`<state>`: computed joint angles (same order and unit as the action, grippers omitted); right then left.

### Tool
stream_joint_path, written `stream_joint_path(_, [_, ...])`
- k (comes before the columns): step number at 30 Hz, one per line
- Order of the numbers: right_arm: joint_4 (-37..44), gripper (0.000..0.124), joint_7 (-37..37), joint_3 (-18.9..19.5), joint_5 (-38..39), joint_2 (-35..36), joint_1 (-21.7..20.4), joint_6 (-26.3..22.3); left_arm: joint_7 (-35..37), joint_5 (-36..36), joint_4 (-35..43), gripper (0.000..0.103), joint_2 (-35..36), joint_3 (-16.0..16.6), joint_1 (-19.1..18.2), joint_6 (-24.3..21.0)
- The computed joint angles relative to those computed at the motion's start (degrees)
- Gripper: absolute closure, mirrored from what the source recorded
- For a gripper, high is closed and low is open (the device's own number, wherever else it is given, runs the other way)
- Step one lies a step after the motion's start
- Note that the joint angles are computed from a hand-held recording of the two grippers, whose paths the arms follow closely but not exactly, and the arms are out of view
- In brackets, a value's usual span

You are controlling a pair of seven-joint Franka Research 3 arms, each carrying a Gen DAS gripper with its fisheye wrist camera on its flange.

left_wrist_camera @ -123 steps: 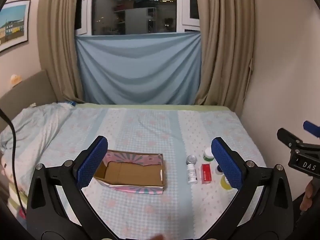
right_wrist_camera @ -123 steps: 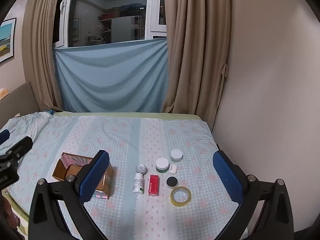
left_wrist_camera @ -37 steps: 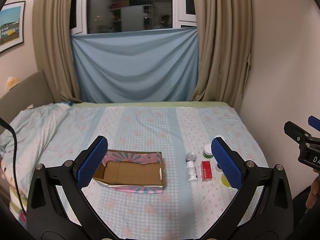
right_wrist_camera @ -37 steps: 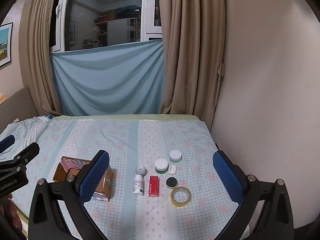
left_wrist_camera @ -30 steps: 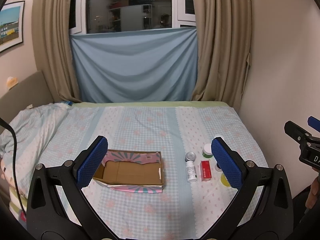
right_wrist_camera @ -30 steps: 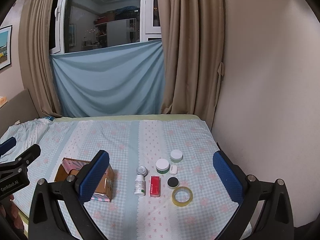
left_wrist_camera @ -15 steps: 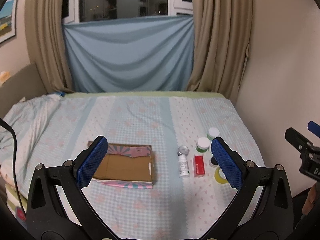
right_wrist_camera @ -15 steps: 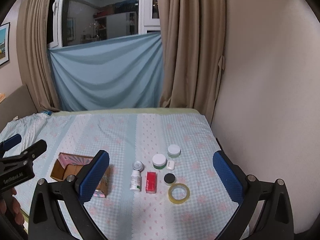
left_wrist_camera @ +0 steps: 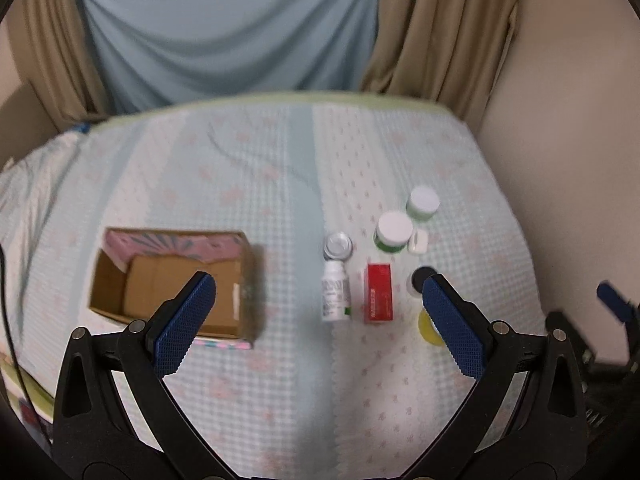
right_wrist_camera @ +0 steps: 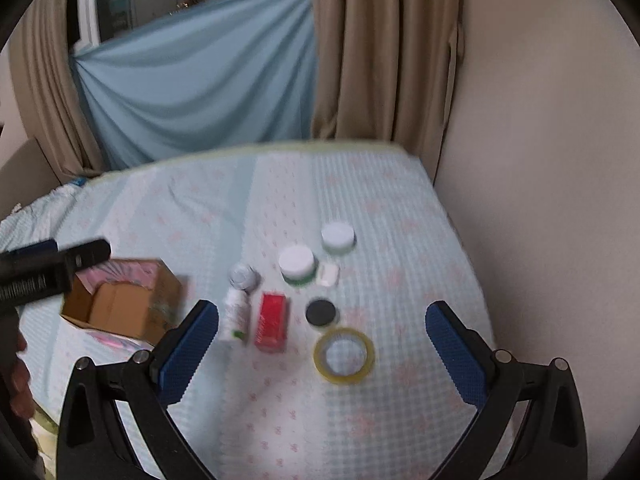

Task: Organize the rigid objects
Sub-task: 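Grasp the white pill bottle with the left tool while the right tool grasps the yellow tape roll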

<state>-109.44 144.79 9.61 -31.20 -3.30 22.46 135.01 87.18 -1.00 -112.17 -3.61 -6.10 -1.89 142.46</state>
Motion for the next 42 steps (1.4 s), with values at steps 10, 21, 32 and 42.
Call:
stream_joint_path(10, [-9.37, 0.021, 7.67, -3.71, -0.49, 8.76, -0.37, 8.71, -1.84, 6.79, 13.2, 0.001, 23.71, -2.2, -1.04, -3.73])
stream_joint_path(21, [-5.31, 0.021, 7.26, -9.22, 2.16, 21.18, 4.28, 11.09, -2.42, 10.4, 27.84, 0.012, 41.39, -2.27, -1.37, -12.79])
stream_joint_path(32, [3.55, 0.026, 1.8, -13.03, 5.67, 29.36, 6.54, 6.1, 1.65, 7.45, 35.58, 0.054, 48.76, -4.29, -0.55, -17.17])
stream_joint_path(42, [3.21, 0.028, -1.42, -13.73, 8.14, 29.25, 6.6, 7.28, 0.63, 7.54, 29.97, 0.055, 45.97, -3.75, -0.76, -11.35])
